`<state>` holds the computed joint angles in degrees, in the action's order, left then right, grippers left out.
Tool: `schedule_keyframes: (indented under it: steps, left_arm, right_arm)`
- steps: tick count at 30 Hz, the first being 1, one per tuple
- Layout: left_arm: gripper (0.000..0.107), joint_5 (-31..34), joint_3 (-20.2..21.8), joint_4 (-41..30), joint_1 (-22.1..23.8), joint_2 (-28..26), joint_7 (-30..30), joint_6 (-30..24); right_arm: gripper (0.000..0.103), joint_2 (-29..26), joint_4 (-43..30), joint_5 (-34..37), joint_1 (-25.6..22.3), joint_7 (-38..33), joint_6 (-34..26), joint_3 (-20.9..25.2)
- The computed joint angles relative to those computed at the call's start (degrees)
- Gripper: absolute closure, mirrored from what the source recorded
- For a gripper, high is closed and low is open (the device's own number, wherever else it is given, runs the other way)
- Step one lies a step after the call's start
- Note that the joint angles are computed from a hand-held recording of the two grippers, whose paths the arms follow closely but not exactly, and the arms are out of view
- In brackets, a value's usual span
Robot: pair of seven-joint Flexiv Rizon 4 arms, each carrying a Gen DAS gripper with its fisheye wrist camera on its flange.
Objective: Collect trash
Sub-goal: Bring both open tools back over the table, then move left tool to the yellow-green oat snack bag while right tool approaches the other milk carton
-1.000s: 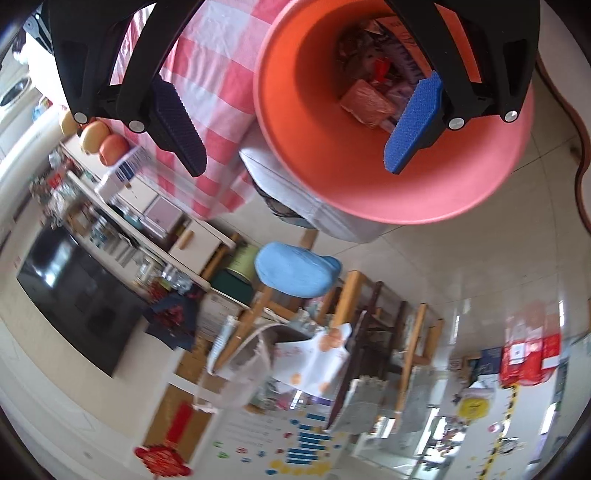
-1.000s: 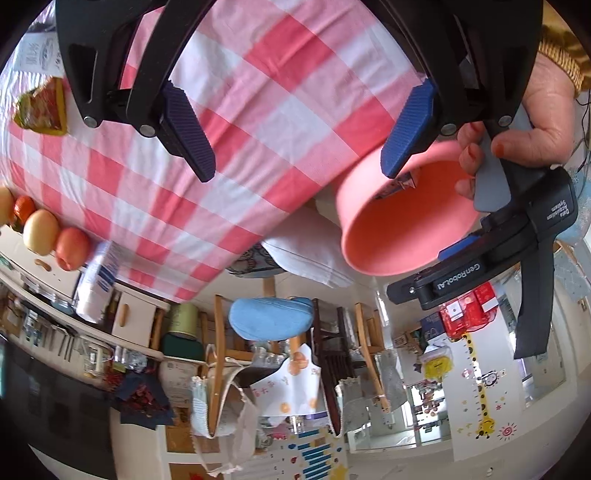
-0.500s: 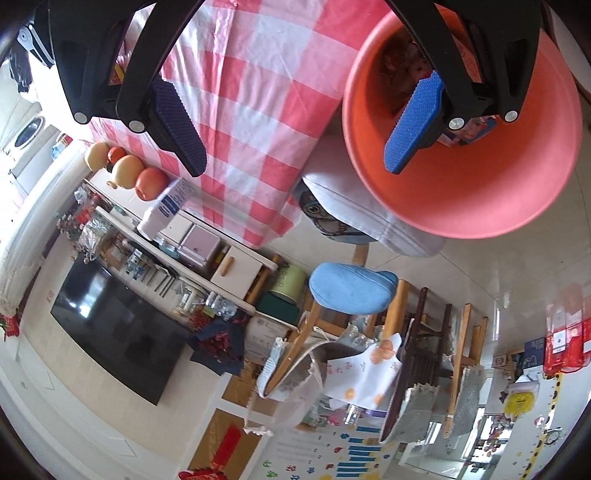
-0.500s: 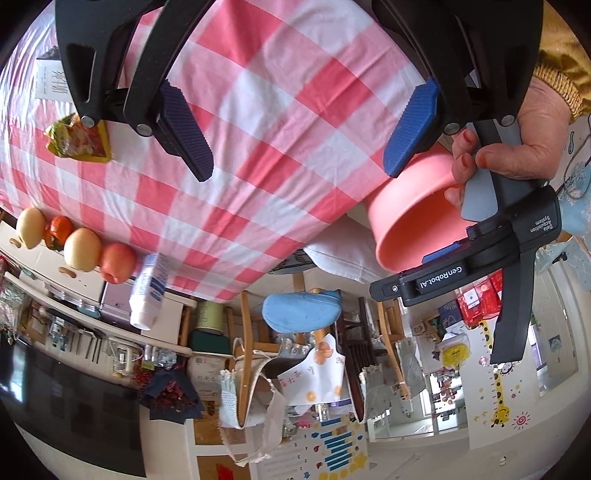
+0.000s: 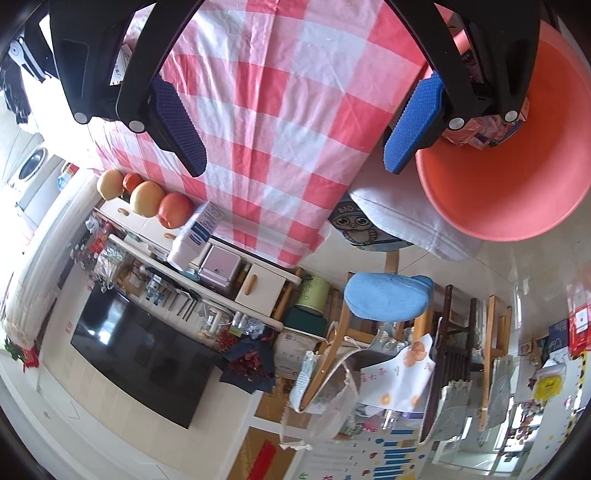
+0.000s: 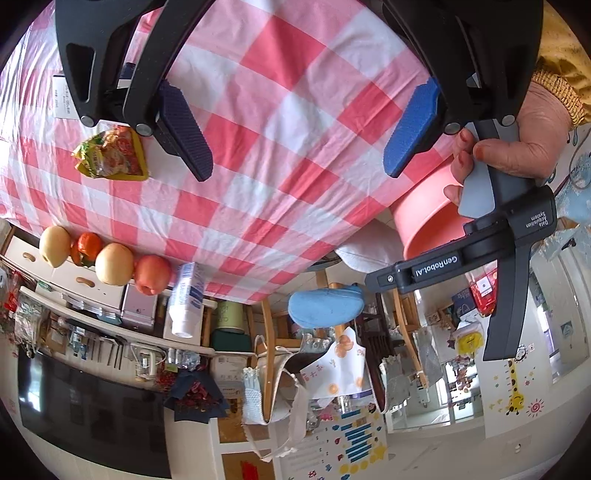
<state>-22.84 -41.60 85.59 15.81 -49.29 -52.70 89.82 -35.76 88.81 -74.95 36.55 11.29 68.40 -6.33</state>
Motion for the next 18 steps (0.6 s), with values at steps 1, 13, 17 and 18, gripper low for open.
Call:
schedule_keyframes:
  steps: [1, 13, 17, 18]
  left_arm:
    - [0.011, 0.24, 0.49, -0.13, -0.51, 0.1, 0.08, -0.07]
    - [0.011, 1.43, 2.19, -0.49, -3.96, 0.43, 3.01, -0.71]
    - [0.011, 1.45, 2.28, -0.51, -4.64, 0.48, 4.02, -1.05]
    - [0.011, 1.47, 2.24, -0.5, -4.76, 0.49, 4.37, -1.24]
  right_arm:
    - [0.009, 0.32, 0.54, -0.76, 0.03, 1.04, 0.2, -0.33]
    - [0.009, 3.0, 4.28, -8.49, -2.73, 7.68, 0.24, 1.1]
    - [0.009, 4.39, 5.65, -12.23, -4.32, 11.25, 0.4, 2.05]
    - [0.008, 4.65, 5.89, -12.99, -4.74, 11.88, 0.29, 2.42]
